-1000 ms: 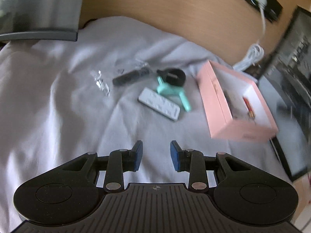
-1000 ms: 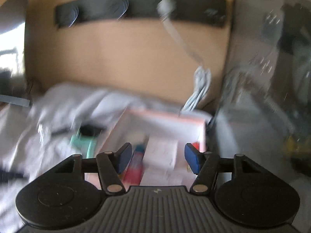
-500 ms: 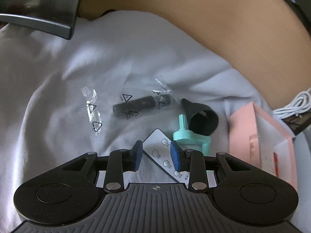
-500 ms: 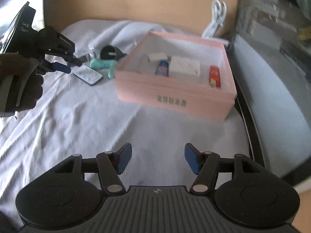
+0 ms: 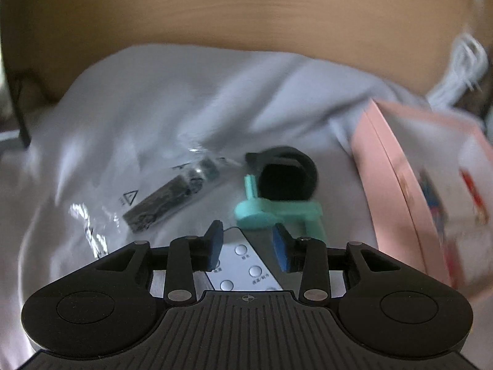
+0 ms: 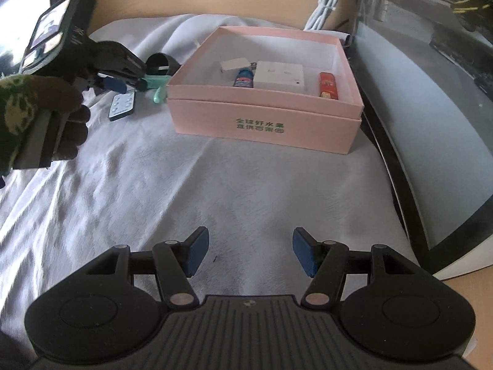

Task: Organize rigid objects
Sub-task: 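Grasp the white remote control with the left gripper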

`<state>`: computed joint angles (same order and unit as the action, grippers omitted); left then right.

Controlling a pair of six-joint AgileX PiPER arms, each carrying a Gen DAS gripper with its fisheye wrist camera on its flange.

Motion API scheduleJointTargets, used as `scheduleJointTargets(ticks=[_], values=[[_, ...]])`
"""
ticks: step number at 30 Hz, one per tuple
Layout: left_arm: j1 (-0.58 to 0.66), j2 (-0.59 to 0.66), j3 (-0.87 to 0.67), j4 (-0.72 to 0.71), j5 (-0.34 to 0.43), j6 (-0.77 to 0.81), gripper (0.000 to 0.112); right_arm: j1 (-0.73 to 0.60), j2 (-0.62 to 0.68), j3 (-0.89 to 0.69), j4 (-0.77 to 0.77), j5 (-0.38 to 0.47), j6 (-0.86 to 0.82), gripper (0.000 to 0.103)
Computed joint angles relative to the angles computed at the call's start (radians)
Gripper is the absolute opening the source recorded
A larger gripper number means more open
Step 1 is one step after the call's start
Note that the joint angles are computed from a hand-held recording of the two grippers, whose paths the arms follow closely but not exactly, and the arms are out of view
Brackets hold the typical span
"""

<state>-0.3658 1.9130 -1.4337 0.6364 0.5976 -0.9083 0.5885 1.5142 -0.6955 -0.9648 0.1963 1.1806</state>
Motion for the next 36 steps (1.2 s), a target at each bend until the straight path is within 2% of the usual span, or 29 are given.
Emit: scheduleJointTargets(ticks=[4, 7, 10, 13, 16, 18, 22, 24, 26, 30, 34, 36], values=[[-0.033, -0.038, 0.090, 0.133, -0.018, -0.023, 0.040, -0.006, -0.004, 0.003, 0.021, -0.006, -0.028, 0.061], [-0.041, -0.071, 0.146, 0.180, -0.022, -0.039, 0.042, -0.014, 0.001, -0.001, 0.057, -0.013, -0.067, 0.061], [-0.032, -0.102, 0.184, 0.182, -0.017, -0.058, 0.045, -0.014, -0.003, 0.000, 0.072, -0.021, -0.091, 0.061], [-0.005, -0.125, 0.211, 0.148, -0.053, -0.070, 0.049, -0.008, -0.010, 0.008, 0.049, -0.028, -0.075, 0.061], [0.046, -0.172, 0.291, 0.101, -0.186, -0.093, 0.052, -0.013, -0.028, 0.024, 0.016, -0.038, -0.050, 0.061], [0.079, -0.199, 0.331, 0.016, -0.263, -0.035, 0.054, -0.015, -0.043, 0.038, -0.038, -0.038, 0.008, 0.061], [0.109, -0.208, 0.352, -0.129, -0.336, 0.069, 0.054, -0.034, -0.059, 0.057, -0.038, -0.046, 0.022, 0.061], [0.102, -0.205, 0.346, -0.135, -0.333, 0.062, 0.055, -0.039, -0.059, 0.063, -0.036, -0.049, 0.025, 0.062], [0.079, -0.193, 0.327, -0.076, -0.296, 0.011, 0.057, -0.046, -0.060, 0.071, -0.034, -0.057, 0.021, 0.062], [0.015, -0.181, 0.291, -0.032, -0.149, 0.034, 0.056, -0.030, -0.067, 0.079, -0.110, -0.045, 0.098, 0.062], [0.002, -0.219, 0.379, 0.112, -0.198, -0.109, 0.055, -0.035, -0.062, 0.074, -0.165, -0.056, 0.151, 0.063], [0.014, -0.229, 0.392, 0.123, -0.214, -0.135, 0.046, -0.033, -0.042, 0.052, -0.161, -0.055, 0.127, 0.063]])
